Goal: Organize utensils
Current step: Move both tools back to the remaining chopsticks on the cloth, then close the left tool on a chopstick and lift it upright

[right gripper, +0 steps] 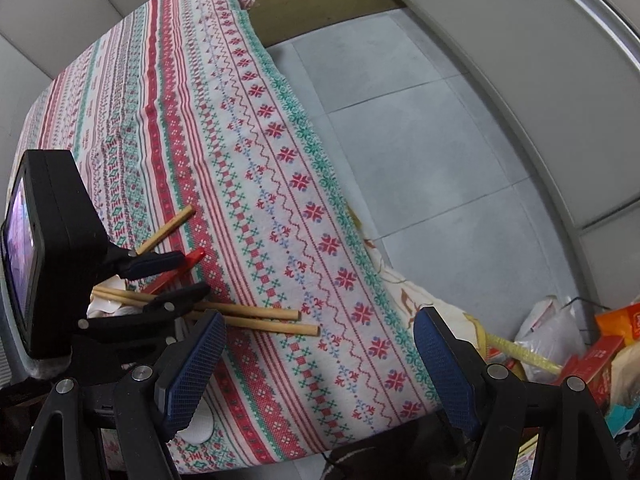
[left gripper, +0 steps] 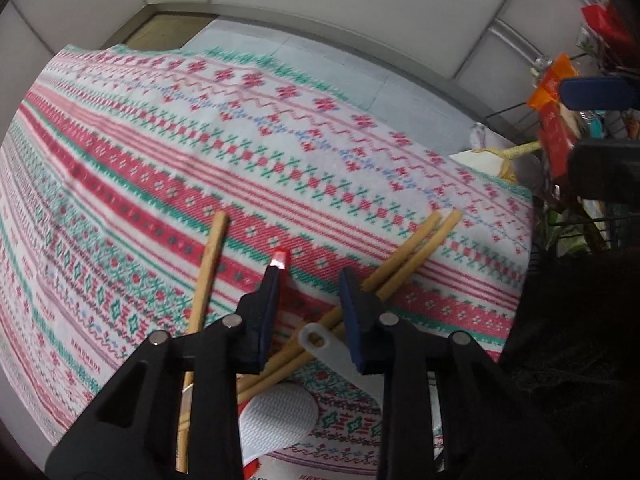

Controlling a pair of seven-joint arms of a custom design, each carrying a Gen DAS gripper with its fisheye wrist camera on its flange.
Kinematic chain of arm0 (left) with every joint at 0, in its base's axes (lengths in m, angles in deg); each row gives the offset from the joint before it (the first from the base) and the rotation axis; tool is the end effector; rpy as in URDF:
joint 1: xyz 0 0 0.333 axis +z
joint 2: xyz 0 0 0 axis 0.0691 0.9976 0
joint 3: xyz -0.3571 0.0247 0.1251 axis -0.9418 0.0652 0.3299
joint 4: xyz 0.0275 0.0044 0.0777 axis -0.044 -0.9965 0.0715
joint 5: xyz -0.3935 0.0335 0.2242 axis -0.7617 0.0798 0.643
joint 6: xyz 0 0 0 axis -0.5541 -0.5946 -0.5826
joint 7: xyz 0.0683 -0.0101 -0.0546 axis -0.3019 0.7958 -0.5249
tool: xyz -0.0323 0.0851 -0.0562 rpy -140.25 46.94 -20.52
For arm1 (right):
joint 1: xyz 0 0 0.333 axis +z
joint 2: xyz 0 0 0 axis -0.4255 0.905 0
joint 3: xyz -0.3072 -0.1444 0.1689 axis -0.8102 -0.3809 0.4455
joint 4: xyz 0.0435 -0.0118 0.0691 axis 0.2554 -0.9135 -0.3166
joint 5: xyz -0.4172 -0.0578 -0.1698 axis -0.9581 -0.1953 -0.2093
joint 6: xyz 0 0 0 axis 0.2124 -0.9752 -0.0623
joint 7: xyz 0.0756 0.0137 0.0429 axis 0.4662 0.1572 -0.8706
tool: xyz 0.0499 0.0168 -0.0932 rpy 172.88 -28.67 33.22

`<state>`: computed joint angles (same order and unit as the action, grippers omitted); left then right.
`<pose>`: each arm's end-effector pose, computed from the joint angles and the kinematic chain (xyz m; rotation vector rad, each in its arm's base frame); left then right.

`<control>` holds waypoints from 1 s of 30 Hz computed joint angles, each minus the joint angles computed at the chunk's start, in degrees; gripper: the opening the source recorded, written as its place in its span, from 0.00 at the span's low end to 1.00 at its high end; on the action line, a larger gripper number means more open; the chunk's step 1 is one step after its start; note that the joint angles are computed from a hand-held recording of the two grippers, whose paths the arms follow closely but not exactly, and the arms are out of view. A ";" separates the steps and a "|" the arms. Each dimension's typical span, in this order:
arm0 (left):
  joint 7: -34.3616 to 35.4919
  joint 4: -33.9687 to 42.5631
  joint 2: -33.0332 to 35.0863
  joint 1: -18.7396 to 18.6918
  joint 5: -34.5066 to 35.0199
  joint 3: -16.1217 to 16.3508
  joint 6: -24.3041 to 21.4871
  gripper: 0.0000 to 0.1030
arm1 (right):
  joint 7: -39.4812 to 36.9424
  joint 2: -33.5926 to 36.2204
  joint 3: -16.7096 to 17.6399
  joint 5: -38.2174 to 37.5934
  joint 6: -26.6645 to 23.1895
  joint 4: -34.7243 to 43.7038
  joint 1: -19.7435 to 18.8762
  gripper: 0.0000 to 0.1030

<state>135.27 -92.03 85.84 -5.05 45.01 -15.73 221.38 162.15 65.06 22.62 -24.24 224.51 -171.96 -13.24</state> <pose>0.6386 -0.2332 0.3743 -0.5138 3.0673 -0.3271 0.5761 0.1463 0.3946 -1.3923 2.4632 -0.2319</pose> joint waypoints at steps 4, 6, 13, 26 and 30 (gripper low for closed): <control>2.38 0.18 -0.48 0.11 -1.47 -0.74 -1.77 0.31 | 0.63 -0.55 -0.14 0.48 0.95 -0.64 -0.24 0.79; 2.51 -0.22 -0.54 -0.42 -0.15 -0.50 -1.73 0.31 | 1.20 -0.77 -0.18 0.20 0.98 -0.88 -0.32 0.79; -1.27 1.15 0.75 -1.58 2.12 0.04 -1.59 0.31 | 0.09 -0.50 -0.19 1.75 0.02 -0.95 -0.51 0.79; 3.96 1.90 0.63 0.81 0.63 0.10 -5.36 0.31 | -0.74 -0.47 -0.19 3.03 -0.27 -1.38 -0.59 0.79; 5.76 0.57 -0.32 0.56 2.25 0.40 -5.07 0.31 | -0.78 -0.38 -0.21 3.00 -0.42 -1.26 -0.63 0.79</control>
<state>141.03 -91.46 85.52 -4.50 47.27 -15.34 216.30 161.37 64.69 22.41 -21.23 224.09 -173.22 -13.87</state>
